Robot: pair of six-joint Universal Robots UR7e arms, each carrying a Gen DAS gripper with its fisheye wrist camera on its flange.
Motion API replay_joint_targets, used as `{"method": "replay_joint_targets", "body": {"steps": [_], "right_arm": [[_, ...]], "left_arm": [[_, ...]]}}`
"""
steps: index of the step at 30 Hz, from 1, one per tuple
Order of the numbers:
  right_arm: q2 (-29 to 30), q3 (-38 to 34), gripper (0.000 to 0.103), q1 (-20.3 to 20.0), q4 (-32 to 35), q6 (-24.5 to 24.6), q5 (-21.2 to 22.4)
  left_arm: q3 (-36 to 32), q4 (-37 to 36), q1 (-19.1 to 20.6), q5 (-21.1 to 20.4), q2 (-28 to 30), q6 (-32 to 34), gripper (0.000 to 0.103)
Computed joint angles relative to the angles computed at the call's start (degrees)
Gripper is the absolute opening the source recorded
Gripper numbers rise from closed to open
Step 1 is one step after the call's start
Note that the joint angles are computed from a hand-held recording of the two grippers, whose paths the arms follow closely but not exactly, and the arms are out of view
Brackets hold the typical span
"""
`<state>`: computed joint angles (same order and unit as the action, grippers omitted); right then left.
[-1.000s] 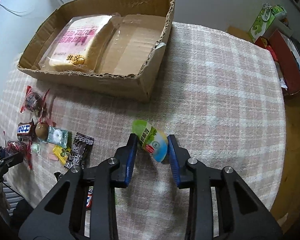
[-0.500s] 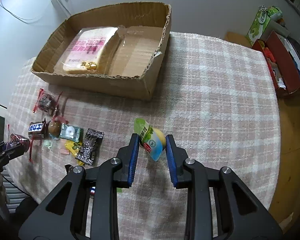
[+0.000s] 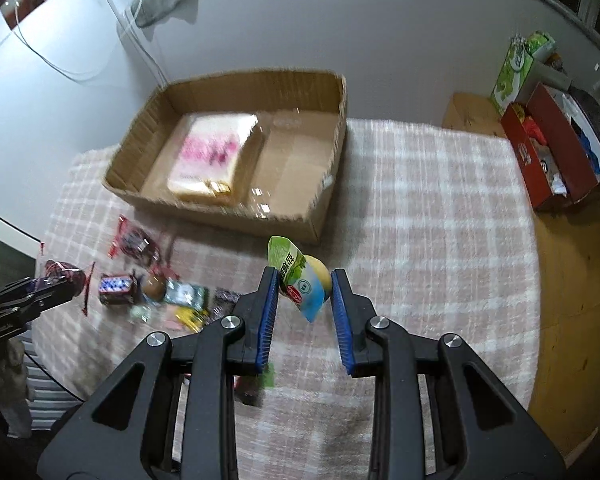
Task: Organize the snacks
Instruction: 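Carry the red candy and green egg toy over the box with both tools, then open both tools to drop the red candy and egg toy into the box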
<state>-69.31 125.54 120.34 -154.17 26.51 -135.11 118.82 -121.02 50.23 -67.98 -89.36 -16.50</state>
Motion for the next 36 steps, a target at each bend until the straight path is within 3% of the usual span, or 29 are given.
{"method": "replay_joint_targets", "body": {"steps": [16,32,34,36], "right_arm": [[6.78,-8.7,0.028,-2.32,-4.87,-7.49,-1.2],[9.61,-11.87,0.028,-5.96,-2.86,-8.68,-0.71],[9.57,-11.97,0.031,-6.19,-2.33,-8.52,-0.13],[9.68,-12.04,0.054,-6.01,-2.31,-8.69,-0.57]], "left_arm": [[-8.37,-6.7,2.09,2.24,10.28,7.03,0.036],[-12.37,-6.54,3.09,2.53,16.65,7.56,0.036],[-12.87,-6.05,3.19,2.62,17.12,7.1,0.038],[-13.09,-6.05,3.27,2.51,17.27,6.91,0.042]]}}
